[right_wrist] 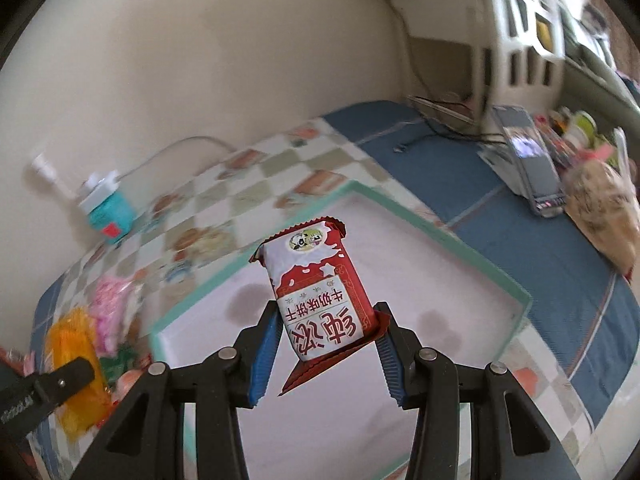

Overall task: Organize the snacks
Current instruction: 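Carry both packs over the white tray and open both tools to drop them, then move both open tools back from the tray toward the snack pile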

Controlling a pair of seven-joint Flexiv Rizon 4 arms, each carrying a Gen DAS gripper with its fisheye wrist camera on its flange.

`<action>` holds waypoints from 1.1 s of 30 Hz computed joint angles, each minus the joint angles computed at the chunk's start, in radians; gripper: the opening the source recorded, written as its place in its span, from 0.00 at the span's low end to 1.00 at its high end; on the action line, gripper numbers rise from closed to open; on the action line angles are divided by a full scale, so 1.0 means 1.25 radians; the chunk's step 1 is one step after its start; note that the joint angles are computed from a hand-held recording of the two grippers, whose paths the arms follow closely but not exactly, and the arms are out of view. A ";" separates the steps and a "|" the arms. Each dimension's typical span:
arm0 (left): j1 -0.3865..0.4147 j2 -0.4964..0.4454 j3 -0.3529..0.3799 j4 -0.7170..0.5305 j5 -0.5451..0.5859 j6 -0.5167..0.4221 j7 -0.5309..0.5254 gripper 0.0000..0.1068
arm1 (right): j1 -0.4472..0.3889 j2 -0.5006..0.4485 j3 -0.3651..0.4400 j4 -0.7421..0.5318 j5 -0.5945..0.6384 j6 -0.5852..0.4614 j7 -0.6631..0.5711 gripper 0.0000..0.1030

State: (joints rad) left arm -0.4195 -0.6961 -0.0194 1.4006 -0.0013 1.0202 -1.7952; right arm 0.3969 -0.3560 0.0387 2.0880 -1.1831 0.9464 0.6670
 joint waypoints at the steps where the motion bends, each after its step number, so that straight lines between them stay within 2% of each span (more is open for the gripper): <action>1: -0.001 -0.007 -0.005 -0.009 -0.002 -0.005 0.004 0.44 | -0.002 0.002 -0.002 0.006 0.004 -0.005 0.005 0.47; 10: -0.036 -0.102 -0.028 -0.125 -0.009 -0.054 0.061 0.45 | -0.022 -0.018 -0.013 0.009 0.052 -0.028 -0.018 0.48; 15: -0.051 -0.147 -0.021 -0.188 -0.012 -0.094 0.070 0.45 | -0.037 -0.030 -0.018 0.016 0.092 -0.003 -0.036 0.48; 23: -0.056 -0.178 -0.029 -0.227 -0.020 -0.074 0.099 0.45 | -0.039 -0.032 -0.032 0.030 0.114 0.007 -0.032 0.48; 24: -0.055 -0.179 -0.030 -0.226 -0.022 -0.068 0.102 0.46 | -0.038 -0.032 -0.031 0.029 0.119 0.003 -0.035 0.49; 25: -0.054 -0.179 -0.031 -0.225 -0.025 -0.064 0.104 0.55 | -0.037 -0.032 -0.030 0.028 0.126 -0.004 -0.039 0.49; 26: -0.053 -0.179 -0.033 -0.223 -0.028 -0.062 0.108 0.65 | -0.038 -0.032 -0.029 0.027 0.134 -0.007 -0.045 0.52; 28: -0.047 -0.176 -0.040 -0.216 -0.040 -0.057 0.117 0.71 | -0.039 -0.033 -0.025 0.023 0.151 -0.008 -0.066 0.65; 29: -0.046 -0.173 -0.040 -0.212 -0.042 -0.053 0.117 0.72 | -0.037 -0.033 -0.025 0.023 0.155 -0.010 -0.070 0.71; 31: -0.047 -0.166 -0.030 -0.202 -0.041 -0.045 0.110 0.73 | -0.036 -0.032 -0.024 0.020 0.162 -0.009 -0.081 0.72; 33: -0.046 -0.157 -0.021 -0.192 -0.039 -0.044 0.100 0.74 | -0.035 -0.032 -0.024 0.019 0.168 0.001 -0.089 0.80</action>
State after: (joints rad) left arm -0.4766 -0.8919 -0.0458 1.1607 -0.0500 0.9654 -1.6700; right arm 0.3527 -0.3963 0.0086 2.1113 -0.9732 0.9475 0.5557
